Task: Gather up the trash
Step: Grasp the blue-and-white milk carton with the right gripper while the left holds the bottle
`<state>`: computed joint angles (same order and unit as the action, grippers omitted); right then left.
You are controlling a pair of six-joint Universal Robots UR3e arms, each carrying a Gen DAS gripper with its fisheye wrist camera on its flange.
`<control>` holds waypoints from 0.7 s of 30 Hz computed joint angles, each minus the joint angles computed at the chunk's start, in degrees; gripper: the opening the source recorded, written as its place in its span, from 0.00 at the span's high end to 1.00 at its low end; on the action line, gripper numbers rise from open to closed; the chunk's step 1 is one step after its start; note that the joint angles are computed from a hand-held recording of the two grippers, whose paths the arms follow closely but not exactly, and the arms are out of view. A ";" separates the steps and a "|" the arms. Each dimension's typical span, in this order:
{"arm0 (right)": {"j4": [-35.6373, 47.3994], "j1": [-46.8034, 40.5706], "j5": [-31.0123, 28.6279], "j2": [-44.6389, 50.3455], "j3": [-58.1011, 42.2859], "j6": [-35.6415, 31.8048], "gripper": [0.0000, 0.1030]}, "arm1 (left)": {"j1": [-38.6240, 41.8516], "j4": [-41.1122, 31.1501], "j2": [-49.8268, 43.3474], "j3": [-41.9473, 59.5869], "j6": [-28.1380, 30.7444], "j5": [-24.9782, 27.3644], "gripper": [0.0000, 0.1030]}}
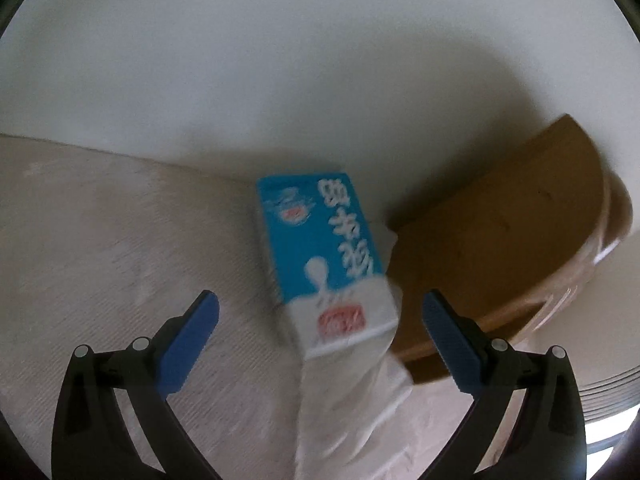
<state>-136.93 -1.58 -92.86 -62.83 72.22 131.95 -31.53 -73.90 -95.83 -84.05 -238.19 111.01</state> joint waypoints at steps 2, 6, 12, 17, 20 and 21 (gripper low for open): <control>2.33 0.38 -0.41 2.43 -3.55 0.32 0.03 | -0.34 0.31 0.61 -0.90 -0.24 -0.13 0.42; 5.82 0.78 -0.28 3.83 -6.31 1.61 0.25 | -0.68 0.18 2.37 -2.65 -0.43 0.00 0.42; 6.67 -0.40 1.84 -2.14 -0.83 1.55 0.52 | -4.05 -3.14 2.38 -0.40 -3.70 1.23 0.42; 11.48 -3.45 5.84 -7.30 2.04 1.67 0.73 | -8.94 -6.76 0.75 3.18 -8.37 2.72 0.42; 11.32 -5.33 7.82 -9.47 4.50 0.78 0.73 | -10.50 -11.12 -1.34 8.37 -9.78 3.83 0.42; 11.78 -6.28 8.90 -9.40 4.12 0.37 0.71 | -12.27 -14.10 -1.68 11.18 -11.66 4.51 0.42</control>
